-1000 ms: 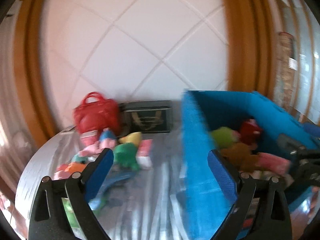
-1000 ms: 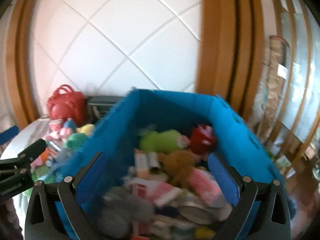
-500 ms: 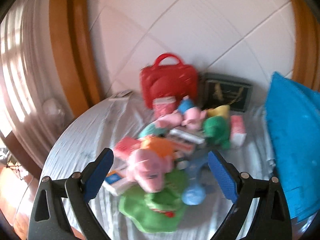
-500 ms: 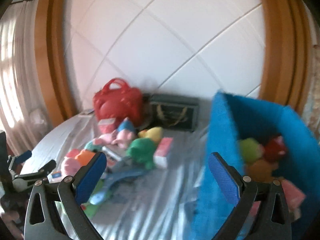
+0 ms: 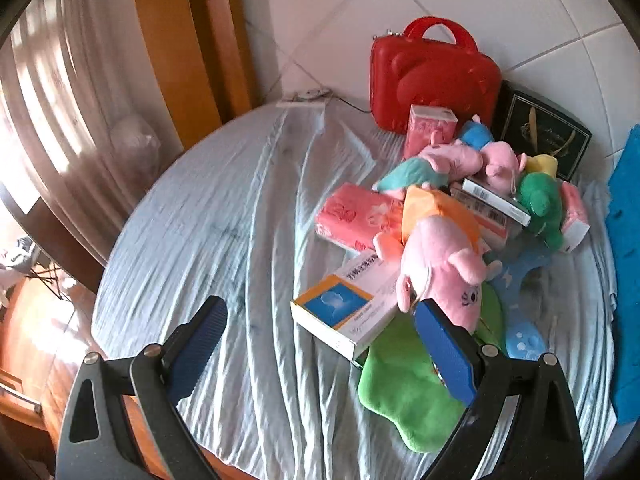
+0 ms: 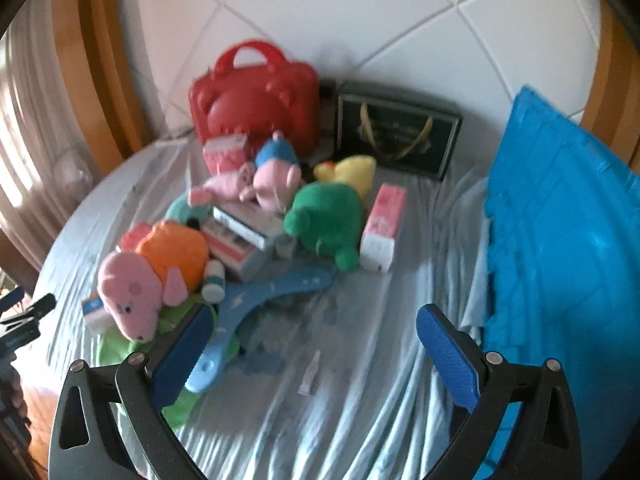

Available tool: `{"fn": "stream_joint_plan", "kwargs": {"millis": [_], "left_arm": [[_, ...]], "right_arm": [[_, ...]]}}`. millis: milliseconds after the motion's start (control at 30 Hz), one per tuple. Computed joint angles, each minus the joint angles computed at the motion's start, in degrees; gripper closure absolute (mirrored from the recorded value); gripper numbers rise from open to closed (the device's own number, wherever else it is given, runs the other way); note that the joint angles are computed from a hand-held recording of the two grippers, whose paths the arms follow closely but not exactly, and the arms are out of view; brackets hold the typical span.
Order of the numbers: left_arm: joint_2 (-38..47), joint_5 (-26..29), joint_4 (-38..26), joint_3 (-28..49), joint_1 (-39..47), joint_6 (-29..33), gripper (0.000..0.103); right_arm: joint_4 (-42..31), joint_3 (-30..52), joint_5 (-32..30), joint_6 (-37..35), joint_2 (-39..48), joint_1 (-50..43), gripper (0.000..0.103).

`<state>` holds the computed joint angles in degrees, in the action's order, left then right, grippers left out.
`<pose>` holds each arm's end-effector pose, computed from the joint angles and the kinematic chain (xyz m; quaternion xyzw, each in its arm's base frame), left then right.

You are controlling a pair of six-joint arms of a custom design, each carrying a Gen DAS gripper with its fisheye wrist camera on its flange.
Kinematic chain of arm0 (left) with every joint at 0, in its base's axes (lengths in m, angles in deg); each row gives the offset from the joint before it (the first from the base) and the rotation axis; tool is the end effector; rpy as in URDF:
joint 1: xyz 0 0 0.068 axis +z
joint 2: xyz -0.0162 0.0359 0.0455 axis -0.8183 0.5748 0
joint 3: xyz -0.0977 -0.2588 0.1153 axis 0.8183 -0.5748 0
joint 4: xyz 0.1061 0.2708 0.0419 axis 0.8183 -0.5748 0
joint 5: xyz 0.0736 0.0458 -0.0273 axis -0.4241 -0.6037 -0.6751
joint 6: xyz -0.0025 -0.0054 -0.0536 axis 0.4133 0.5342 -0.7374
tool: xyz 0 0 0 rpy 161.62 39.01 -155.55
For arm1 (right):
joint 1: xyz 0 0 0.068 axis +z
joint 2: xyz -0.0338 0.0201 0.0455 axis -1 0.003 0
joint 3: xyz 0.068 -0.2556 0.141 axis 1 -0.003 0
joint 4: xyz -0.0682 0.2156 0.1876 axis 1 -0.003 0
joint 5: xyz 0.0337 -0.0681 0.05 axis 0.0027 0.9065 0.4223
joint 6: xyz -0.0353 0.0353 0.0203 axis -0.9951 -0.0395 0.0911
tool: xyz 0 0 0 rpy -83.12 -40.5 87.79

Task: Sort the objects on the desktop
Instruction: 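Move both grippers back over the pile on the table, then grasp the blue-orange medicine box with left gripper while right gripper grasps the orange-pink plush pig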

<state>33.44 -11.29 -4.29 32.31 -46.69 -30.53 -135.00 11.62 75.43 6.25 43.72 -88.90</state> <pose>0.2060 0.0358 0.3065 -0.1539 0.9327 0.0811 0.3159 0.2820 0.0101 0.3502 -0.1094 0.9370 0.0486 0.3281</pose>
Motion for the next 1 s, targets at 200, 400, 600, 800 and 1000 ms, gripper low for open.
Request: {"fn": "stream_joint_plan", "kwargs": {"millis": [200,400,600,800,1000], "left_arm": [[6.15,5.13,3.01,1.16,6.79,3.93,0.007],[18.66,12.97,5.46,6.87,12.03,13.12,0.007],[30.38,20.62,0.14,11.32,9.2,24.91,0.007],[37.47,16.43,4.39,9.4,5.51,26.51,0.015],[27.2,16.49,7.65,6.12,13.61,27.44,0.016]], "right_arm": [[0.23,0.67,1.95,2.0,4.12,2.91,0.0],[1.32,2.55,6.53,10.5,7.23,10.57,0.0],[0.2,5.44,10.26,23.06,12.99,18.2,0.0],[-1.38,5.92,12.38,27.48,15.78,21.01,0.0],[-1.17,8.37,11.4,28.24,19.74,23.58,0.0]]}}
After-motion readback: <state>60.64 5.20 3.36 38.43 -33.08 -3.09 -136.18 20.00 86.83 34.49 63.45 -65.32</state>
